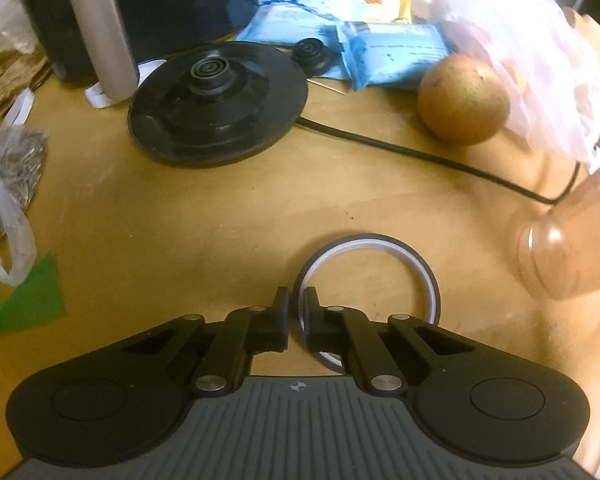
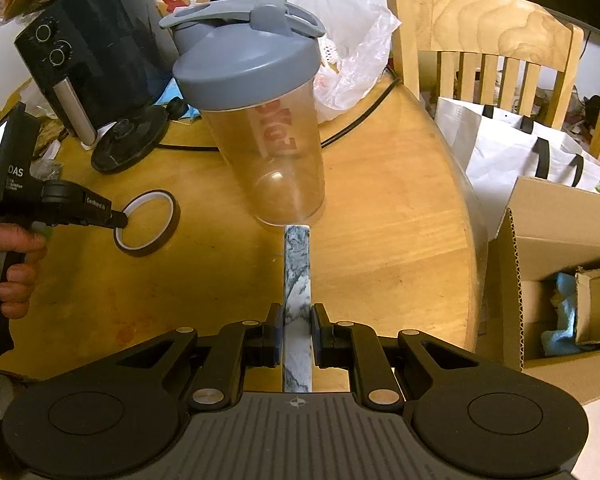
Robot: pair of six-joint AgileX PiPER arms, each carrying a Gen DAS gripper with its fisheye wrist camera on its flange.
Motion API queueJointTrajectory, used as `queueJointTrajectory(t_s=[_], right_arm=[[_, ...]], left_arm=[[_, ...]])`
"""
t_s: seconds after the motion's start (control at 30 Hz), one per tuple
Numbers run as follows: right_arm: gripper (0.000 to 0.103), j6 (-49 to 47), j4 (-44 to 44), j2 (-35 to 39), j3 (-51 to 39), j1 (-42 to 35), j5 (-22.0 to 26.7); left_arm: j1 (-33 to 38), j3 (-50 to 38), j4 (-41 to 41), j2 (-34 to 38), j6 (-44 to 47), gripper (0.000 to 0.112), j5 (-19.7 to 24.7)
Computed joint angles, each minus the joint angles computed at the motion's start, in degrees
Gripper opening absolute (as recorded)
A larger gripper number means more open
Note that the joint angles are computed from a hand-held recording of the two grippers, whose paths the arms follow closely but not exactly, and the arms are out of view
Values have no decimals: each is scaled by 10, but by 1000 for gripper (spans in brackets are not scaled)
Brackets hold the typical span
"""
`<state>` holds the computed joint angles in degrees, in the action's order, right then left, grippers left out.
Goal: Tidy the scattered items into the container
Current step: 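Close the left tool on the tape roll rim and lift it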
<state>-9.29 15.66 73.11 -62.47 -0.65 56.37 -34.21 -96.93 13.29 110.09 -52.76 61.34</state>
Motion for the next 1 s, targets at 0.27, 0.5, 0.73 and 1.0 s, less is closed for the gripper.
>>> queueJointTrajectory(t_s=[0.27, 0.5, 0.73, 1.0], right_arm=[[17, -6, 6, 2, 0, 2, -2], [17, -7, 10, 1, -3, 7, 1], [17, -2, 12, -8, -8, 23, 2], [17, 13, 8, -21, -21, 45, 11]], left_arm=[[2, 32, 0, -23, 0, 7, -9], [-6, 57, 11, -54, -12, 7, -13], [-18, 87, 28, -95, -34, 7, -16], [-39, 115, 59, -146, -65, 7, -5]])
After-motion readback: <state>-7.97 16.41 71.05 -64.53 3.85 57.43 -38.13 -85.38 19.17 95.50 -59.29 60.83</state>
